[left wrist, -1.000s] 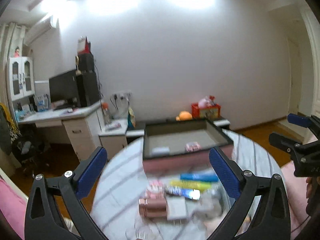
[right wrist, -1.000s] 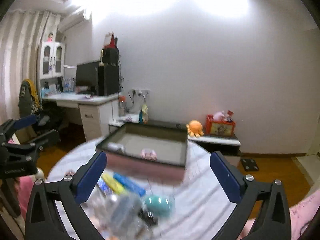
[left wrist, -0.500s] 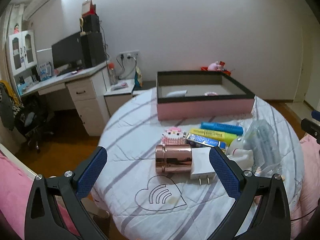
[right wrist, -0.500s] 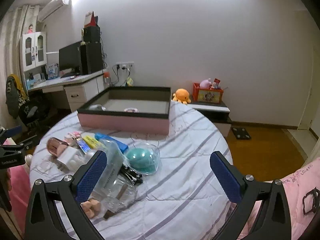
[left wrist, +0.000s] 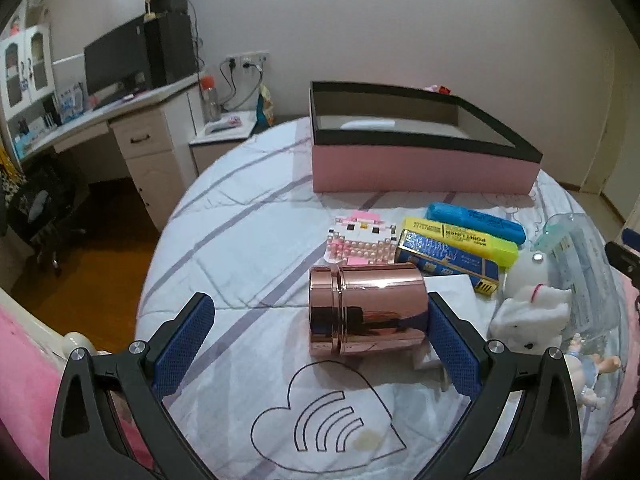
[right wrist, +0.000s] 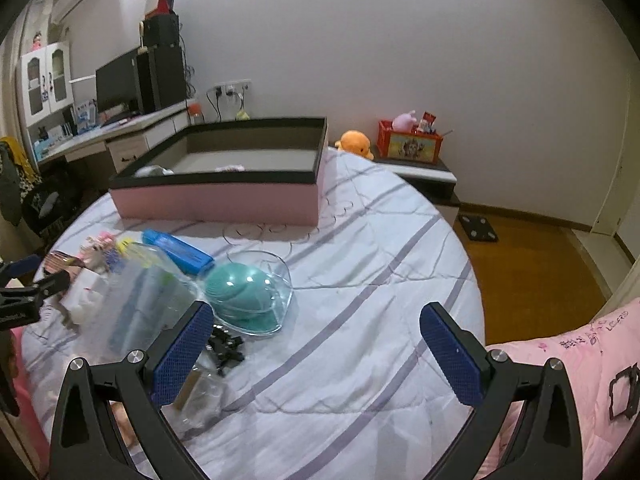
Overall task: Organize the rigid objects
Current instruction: 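Withdraw both tools back toward the remaining items, then grasp the rose-gold can with the left tool while the right tool grasps the teal brush case, then lower the can and brush case into the pink box and release both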
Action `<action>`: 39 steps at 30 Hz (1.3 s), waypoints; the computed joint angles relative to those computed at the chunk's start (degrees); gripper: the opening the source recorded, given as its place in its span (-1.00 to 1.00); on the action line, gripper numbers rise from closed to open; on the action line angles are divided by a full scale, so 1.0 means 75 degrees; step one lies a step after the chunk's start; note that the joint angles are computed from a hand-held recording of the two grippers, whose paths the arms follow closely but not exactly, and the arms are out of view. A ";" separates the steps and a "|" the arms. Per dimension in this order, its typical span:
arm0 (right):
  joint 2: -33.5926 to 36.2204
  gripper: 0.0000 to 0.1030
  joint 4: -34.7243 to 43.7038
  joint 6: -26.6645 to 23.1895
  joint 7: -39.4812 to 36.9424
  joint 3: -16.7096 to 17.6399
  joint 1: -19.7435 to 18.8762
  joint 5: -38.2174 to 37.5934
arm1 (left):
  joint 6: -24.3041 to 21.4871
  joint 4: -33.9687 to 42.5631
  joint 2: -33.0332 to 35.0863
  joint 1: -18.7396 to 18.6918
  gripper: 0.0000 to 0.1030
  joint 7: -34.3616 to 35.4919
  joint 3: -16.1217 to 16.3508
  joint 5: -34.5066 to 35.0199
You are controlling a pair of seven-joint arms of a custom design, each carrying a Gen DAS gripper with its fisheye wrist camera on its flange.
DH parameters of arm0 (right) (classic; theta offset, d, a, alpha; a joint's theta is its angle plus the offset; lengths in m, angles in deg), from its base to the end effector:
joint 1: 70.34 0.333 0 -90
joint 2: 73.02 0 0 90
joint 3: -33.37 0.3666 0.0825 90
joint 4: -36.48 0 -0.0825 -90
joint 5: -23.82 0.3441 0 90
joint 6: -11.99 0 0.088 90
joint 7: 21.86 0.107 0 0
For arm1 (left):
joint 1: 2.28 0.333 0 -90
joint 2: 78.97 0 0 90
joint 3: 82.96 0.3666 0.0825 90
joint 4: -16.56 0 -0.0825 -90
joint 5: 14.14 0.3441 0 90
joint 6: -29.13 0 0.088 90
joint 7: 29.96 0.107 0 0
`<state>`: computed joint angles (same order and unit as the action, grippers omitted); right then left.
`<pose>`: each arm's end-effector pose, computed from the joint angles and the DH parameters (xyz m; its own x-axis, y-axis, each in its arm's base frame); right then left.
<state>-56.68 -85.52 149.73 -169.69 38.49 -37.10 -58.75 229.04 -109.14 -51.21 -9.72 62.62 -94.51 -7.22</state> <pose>0.4480 0.3426 0.3558 -0.3139 -0.9494 0.0057 -0.5966 0.1925 -0.7791 0.5758 -0.1977 0.3441 -0.4322 -0.9018 0.0050 -0.6123 0.2894 -0.7358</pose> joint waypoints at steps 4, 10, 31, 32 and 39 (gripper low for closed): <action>0.0234 1.00 0.0195 0.0551 -0.0313 -0.0102 -0.0218 0.0080 | -0.0277 0.0218 0.0169 0.0617 0.71 -0.0192 -0.0555 0.0399; 0.0624 1.00 0.0579 0.1525 -0.0971 -0.0322 -0.0403 0.0237 | -0.0563 0.0355 0.0240 0.0040 0.25 0.0061 0.0057 0.0162; 0.1125 0.34 0.1145 0.3322 -0.1947 -0.1323 -0.0135 0.0569 | -0.0556 0.0375 0.0334 0.1067 0.07 -0.0062 -0.0954 0.0605; 0.1076 0.34 0.1097 0.3233 -0.1824 -0.1311 -0.0110 0.0472 | -0.0549 0.0341 0.0312 0.1129 0.07 -0.0092 -0.1014 0.0651; 0.0560 0.34 0.0582 0.2366 -0.0370 -0.0966 -0.0127 -0.0565 | -0.0240 0.0017 0.0024 0.1463 0.07 -0.0405 -0.1319 0.1000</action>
<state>-52.48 -81.15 167.47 -172.46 31.24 -38.05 -62.99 227.24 -109.01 -51.02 1.25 59.58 -104.41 0.28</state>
